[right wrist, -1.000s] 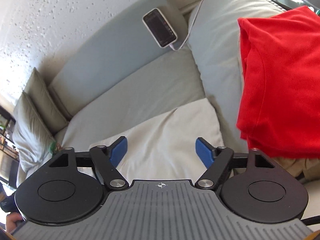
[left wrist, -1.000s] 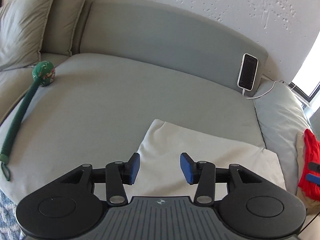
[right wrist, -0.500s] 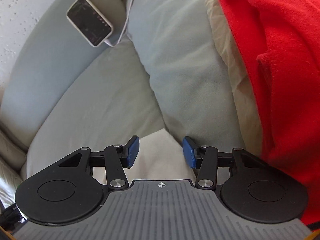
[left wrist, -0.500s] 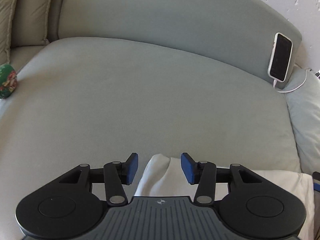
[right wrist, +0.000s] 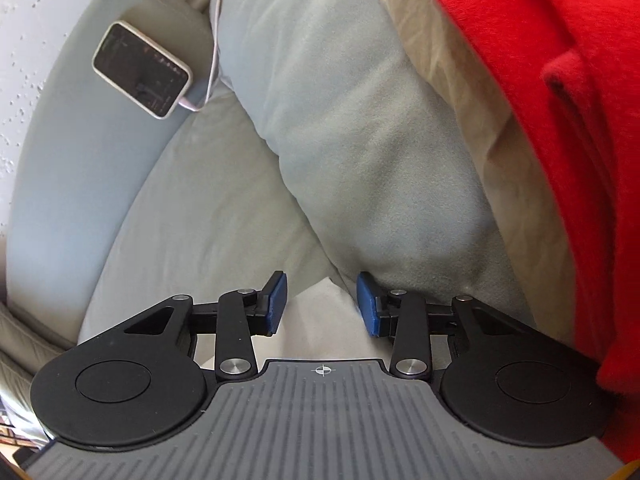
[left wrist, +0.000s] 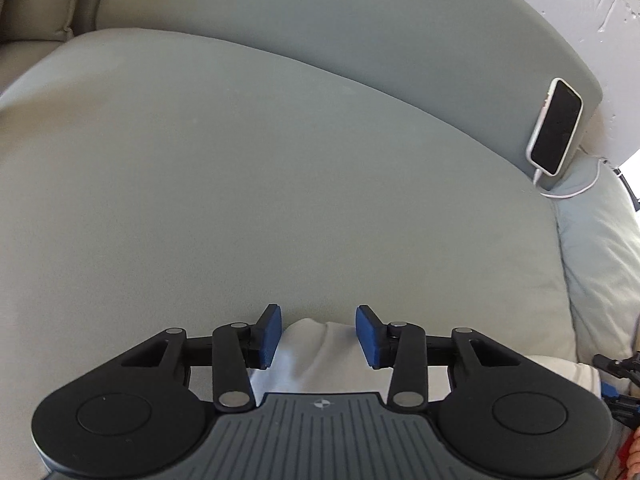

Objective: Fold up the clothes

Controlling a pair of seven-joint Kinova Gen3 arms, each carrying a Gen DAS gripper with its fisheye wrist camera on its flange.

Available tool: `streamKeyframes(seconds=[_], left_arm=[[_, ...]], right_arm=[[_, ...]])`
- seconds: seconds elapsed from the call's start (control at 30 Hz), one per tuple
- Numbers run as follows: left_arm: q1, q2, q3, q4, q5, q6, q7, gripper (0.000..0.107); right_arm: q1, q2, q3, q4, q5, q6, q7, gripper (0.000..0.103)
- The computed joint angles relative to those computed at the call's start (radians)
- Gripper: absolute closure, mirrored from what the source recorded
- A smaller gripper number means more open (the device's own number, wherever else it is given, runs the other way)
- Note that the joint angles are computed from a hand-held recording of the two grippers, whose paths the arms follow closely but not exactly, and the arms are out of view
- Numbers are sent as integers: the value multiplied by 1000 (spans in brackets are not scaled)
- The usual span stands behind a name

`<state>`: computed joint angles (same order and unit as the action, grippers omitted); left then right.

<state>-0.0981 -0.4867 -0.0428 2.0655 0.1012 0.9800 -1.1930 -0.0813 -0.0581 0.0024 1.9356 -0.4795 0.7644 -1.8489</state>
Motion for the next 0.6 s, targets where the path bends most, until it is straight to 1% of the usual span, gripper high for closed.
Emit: streamKeyframes(seconds=[0.07,0.1,0.13,0.2,0.23,0.27,0.3,0.4,0.43,0.53,0.6], left_arm=[[21,-26,-57,-1,30,28,-36,66],[32,-33,-95,1,63,39,-55,66],[37,-30,-114,0,79,48,-70,67],[28,-19,-111,-6,85,66,-79,69],[24,-14,-109,-8,88,75,-82,72],[14,-14,-106,-4,93,69,-79,74],[4,-17,-106,2,98,59,-74,74],[-7,-38,-179,36,175,18,-74,74],[-16,-38,-187,38,183,14,-70,74],[-33,-6,-168,10,156,38,-71,74],[-40,5,-165,4,156,43,-74,75]], right_arm=[[-1,-8,-3,-3,14,7,-19,61],[-1,-9,-4,-4,18,10,-26,61],[-3,-8,-4,-5,21,11,-31,61],[-5,-5,-7,-7,29,11,-40,61],[-7,-3,-8,-8,33,10,-45,61],[-8,-2,-7,-9,33,12,-44,61],[-8,-2,-6,-10,32,14,-41,61],[-8,0,-4,-13,29,22,-33,61],[-8,1,-4,-14,27,24,-30,61],[-4,3,0,-15,18,30,-19,61],[-3,3,-1,-15,18,31,-19,61]])
